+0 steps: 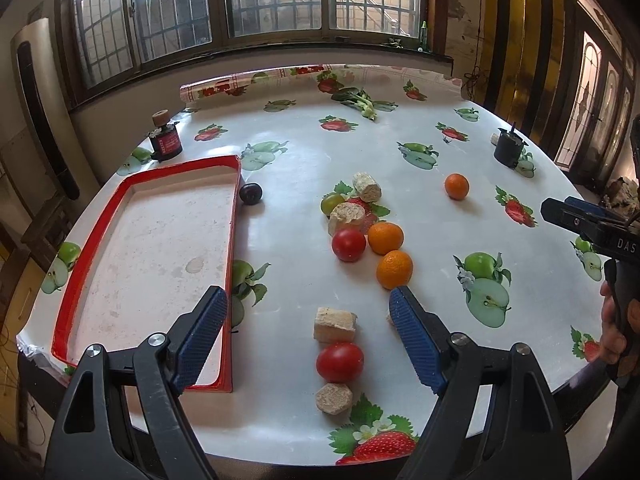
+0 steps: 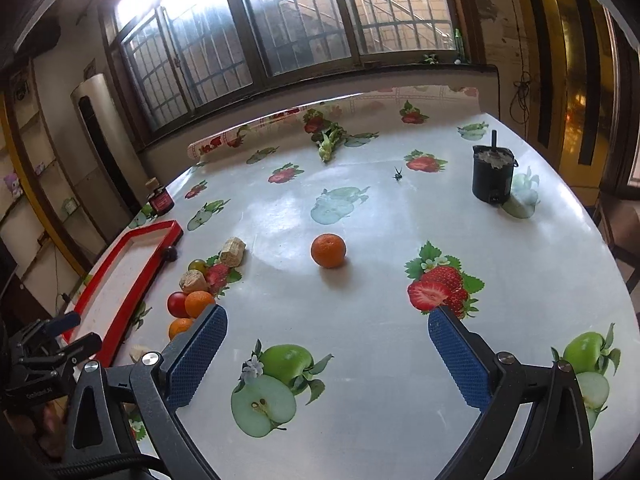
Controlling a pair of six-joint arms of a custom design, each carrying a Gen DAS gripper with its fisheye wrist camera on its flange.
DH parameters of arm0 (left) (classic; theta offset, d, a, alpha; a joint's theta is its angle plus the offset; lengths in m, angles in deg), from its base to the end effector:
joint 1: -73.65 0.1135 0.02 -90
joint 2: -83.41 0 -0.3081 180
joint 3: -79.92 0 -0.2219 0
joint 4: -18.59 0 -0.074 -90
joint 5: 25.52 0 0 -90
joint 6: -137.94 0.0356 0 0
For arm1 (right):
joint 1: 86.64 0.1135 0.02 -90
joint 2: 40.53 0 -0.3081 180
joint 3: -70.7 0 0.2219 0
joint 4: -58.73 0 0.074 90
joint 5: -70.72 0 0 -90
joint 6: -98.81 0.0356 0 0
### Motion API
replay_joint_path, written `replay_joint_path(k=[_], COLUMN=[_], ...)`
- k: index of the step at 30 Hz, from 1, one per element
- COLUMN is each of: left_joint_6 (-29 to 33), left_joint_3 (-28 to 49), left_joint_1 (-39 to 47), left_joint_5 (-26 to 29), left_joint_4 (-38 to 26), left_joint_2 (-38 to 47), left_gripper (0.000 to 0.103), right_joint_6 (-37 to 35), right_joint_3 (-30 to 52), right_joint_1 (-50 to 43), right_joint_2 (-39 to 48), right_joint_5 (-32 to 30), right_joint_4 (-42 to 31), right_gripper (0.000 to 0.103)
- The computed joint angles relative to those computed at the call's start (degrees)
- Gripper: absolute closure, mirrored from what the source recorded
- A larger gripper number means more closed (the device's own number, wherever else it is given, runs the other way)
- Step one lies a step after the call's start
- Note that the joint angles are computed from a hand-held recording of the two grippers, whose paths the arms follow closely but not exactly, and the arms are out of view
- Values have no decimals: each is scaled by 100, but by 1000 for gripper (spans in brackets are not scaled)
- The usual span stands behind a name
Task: Organize fruits
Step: 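Move both tools toward the fruit cluster beside the red tray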
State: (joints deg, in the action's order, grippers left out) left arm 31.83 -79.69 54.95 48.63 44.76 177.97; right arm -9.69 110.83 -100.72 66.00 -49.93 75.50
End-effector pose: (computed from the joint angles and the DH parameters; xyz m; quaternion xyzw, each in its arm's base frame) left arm 0.1712 -0.0477 0.1267 -0.0285 0.9255 0.0167 0.3772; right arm 0.2607 -0.0467 0.1258 -0.1260 0.9010 0.1448 0.3890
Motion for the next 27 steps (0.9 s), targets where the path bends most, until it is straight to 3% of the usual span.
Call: replay_joint_path(k=[6,12,27], left_joint_6=[216,391,243], left_joint_3=[-224,-262,-170], left_joint_1=[220,548,214], left_joint_5=[199,477,-131], left_joint_4=[-231,-1062,-2285], left_joint_2=[-681,-1696,-3047], left_gripper=[20,20,20], right_joint_6=[-797,-1048,-1660], right_joint_3=[379,84,-92], right_joint_1=[126,269,256], right_joint_2=[-451,-1023,-1658], right_joint_5=[-348,-143,-255], right_joint_4=[-1466,-1255,-1556], right_gripper=[1,1,1])
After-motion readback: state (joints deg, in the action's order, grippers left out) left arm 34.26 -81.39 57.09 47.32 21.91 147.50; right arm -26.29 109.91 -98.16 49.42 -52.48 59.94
